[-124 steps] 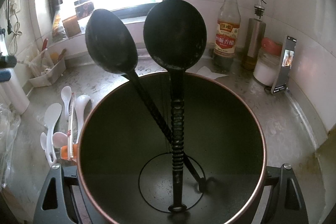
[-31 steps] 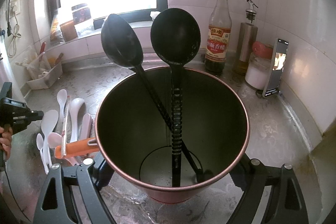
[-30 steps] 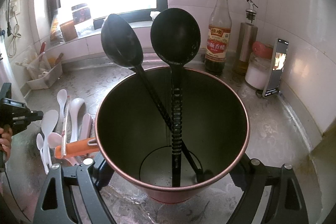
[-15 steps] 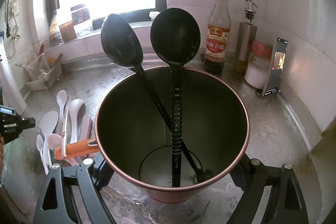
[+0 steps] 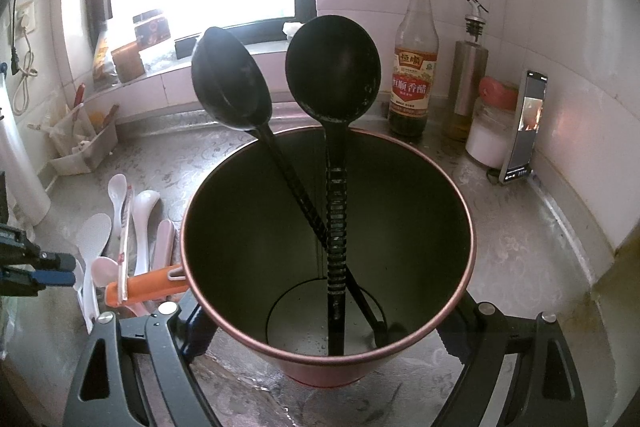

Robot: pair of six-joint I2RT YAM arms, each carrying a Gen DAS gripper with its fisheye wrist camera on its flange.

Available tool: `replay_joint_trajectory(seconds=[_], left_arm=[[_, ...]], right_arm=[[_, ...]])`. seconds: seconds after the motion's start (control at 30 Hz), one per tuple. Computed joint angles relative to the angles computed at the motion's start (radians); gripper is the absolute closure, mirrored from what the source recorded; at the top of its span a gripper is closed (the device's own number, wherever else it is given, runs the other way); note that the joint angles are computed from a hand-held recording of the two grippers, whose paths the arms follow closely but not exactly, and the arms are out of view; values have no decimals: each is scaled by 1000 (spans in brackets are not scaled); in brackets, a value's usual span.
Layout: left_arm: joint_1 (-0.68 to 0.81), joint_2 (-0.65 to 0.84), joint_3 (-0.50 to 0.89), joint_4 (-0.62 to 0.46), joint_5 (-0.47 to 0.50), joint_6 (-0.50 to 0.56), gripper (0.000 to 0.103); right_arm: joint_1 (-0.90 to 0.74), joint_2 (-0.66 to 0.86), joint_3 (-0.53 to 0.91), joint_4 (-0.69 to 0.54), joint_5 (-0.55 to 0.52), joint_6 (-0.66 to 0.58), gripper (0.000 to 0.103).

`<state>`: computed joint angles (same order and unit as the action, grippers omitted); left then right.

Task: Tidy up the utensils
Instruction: 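Close the left tool on the white rice paddle handle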

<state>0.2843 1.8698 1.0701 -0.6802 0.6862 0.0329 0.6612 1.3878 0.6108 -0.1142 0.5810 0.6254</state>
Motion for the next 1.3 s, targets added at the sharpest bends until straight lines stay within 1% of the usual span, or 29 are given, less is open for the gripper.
replay_joint_trajectory(seconds=[0.17, 0.33, 0.43, 0.53, 0.6, 0.67, 0.73, 0.83, 0.87, 0.9, 0.93, 1.17, 1.3], left_arm=[[-23, 12, -6, 16, -2, -45, 73], [-35, 19, 8, 19, -61, -93, 73], [-55, 26, 20, 32, -69, -124, 73], [-62, 50, 40, 27, -44, -146, 73], [-69, 62, 50, 32, -40, -172, 73], [-66, 70, 58, 31, -33, -177, 73], [-67, 75, 61, 44, -22, -200, 74], [-63, 78, 63, 58, -11, -207, 74], [-62, 76, 62, 61, -12, -204, 77], [-67, 75, 62, 67, -12, -208, 84], [-71, 77, 63, 74, -8, -214, 87], [-91, 107, 96, 92, 14, -249, 88], [-76, 143, 122, 101, 58, -268, 88]], right_arm=[[-2, -1, -1, 2, -3, -2, 13], [-2, -5, -3, 4, -6, -5, 13], [-3, -5, -4, 4, -7, -6, 13], [-4, -7, -7, 10, -11, -7, 13], [-5, -10, -10, 12, -13, -8, 13], [-6, -12, -12, 14, -15, -9, 13], [-11, -13, -14, 19, -19, -13, 13], [-11, -11, -13, 20, -20, -13, 13], [-11, -12, -13, 20, -21, -12, 13], [-11, -12, -13, 20, -21, -12, 13], [-11, -12, -13, 20, -21, -12, 13], [-12, -11, -13, 20, -21, -13, 13], [-12, -12, -14, 21, -22, -13, 13]])
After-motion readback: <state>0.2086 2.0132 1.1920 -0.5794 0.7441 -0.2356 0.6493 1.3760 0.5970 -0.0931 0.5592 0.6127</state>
